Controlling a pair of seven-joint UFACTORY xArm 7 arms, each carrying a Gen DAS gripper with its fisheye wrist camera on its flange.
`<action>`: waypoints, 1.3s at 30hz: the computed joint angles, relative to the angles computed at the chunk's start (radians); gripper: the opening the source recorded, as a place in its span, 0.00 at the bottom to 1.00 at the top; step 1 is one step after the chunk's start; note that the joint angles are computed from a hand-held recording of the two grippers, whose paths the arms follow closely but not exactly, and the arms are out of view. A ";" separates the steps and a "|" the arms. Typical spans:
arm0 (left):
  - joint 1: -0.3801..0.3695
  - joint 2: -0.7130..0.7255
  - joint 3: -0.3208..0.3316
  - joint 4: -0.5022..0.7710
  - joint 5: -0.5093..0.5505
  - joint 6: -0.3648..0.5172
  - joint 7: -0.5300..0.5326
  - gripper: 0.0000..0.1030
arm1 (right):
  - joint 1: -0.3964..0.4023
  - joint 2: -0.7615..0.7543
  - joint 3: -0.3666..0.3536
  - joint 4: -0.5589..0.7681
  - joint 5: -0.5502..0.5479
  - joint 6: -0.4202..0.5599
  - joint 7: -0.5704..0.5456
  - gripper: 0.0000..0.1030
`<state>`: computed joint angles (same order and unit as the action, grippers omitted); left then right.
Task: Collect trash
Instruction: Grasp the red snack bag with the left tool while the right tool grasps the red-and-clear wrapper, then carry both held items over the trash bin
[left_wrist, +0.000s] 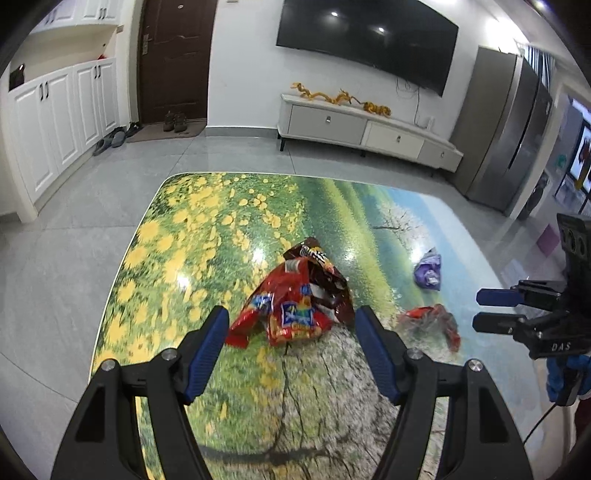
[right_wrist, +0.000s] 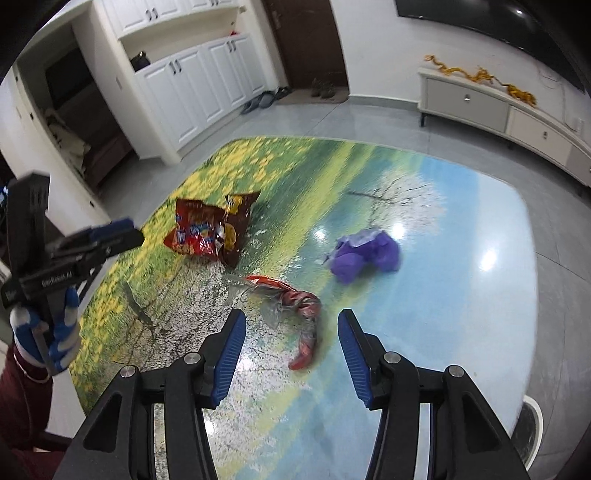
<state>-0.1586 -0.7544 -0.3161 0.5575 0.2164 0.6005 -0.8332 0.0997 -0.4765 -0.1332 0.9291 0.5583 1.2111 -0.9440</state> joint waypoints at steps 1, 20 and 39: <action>0.011 0.026 -0.003 0.012 0.011 -0.003 0.007 0.67 | 0.003 0.010 0.007 -0.001 -0.004 -0.009 -0.005 0.49; 0.003 0.212 0.092 0.023 -0.026 -0.085 0.078 0.51 | 0.017 0.077 0.052 -0.020 -0.042 -0.069 -0.096 0.51; -0.047 0.053 0.054 -0.062 -0.087 -0.073 0.041 0.13 | 0.011 -0.035 0.005 -0.098 -0.041 -0.048 -0.101 0.13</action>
<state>-0.2059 -0.7013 -0.2621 0.4950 0.1298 0.5276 -0.7922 0.1104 -0.5120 -0.1281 0.8313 0.5173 1.1631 -1.0453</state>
